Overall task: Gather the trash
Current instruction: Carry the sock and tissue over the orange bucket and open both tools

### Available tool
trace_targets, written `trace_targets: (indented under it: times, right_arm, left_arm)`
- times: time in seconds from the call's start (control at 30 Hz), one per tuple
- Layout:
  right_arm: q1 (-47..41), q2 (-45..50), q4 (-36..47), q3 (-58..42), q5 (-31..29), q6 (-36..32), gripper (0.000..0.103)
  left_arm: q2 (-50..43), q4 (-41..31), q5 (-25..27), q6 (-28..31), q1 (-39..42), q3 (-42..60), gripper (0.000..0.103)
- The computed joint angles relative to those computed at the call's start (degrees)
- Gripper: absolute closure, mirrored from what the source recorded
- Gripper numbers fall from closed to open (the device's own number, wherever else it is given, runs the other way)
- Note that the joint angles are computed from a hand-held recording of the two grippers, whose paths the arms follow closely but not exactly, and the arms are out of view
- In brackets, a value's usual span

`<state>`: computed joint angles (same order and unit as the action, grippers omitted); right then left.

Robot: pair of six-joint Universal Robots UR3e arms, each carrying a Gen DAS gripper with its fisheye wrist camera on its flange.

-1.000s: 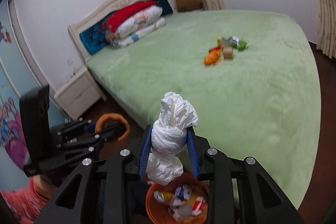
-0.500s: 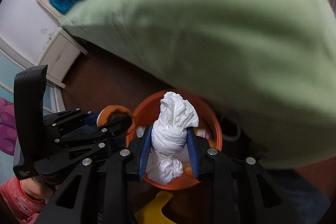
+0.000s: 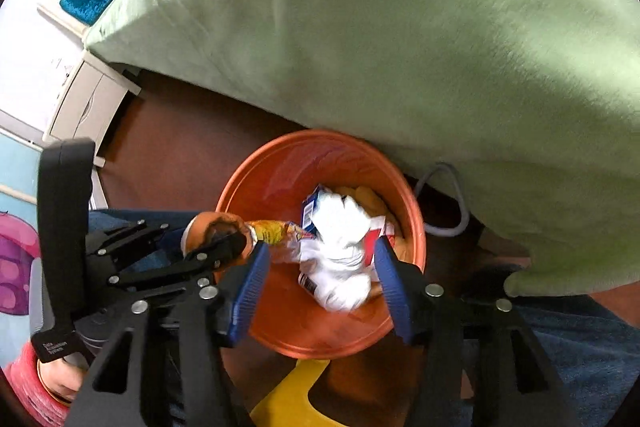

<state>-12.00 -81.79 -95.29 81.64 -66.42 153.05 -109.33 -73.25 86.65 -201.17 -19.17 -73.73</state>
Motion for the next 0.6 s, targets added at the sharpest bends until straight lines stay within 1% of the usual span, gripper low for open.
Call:
trace_targets:
  times: [0.03, 0.07, 0.1, 0.13, 0.2, 0.37, 0.6]
  right_arm:
    - [-0.2, -0.4, -0.4, 0.4, 0.1, 0.1, 0.038]
    - [-0.5, -0.7, -0.9, 0.4, 0.1, 0.6, 0.031]
    - [-0.7, -0.7, -1.0, -0.1, 0.2, 1.0, 0.030]
    - [-1.1, -0.9, -1.4, -0.1, 0.5, 1.2, 0.030]
    - [-1.7, -0.7, -0.8, -1.3, 0.5, 2.0, 0.025]
    - [-4.0, -1.4, 0.0, -1.7, 2.1, 1.9, 0.025]
    - [-5.1, -2.8, 1.6, -2.9, 3.9, 1.0, 0.025]
  left_arm:
    - [0.1, 0.0, -0.1, -0.3, 0.2, -0.1, 0.046]
    - [0.2, 0.1, -0.1, -0.8, 0.5, -0.1, 0.031]
    - [0.6, 0.3, -0.1, -1.0, 0.6, -0.3, 0.024]
    - [0.8, 0.7, -0.1, -1.1, 0.7, -0.5, 0.023]
    - [0.3, -0.1, 0.6, -1.1, 0.4, 0.9, 0.020]
    - [0.0, -0.7, 1.0, -1.5, 0.2, 1.9, 0.020]
    - [2.1, -1.2, 1.8, -1.1, 0.3, 1.3, 0.020]
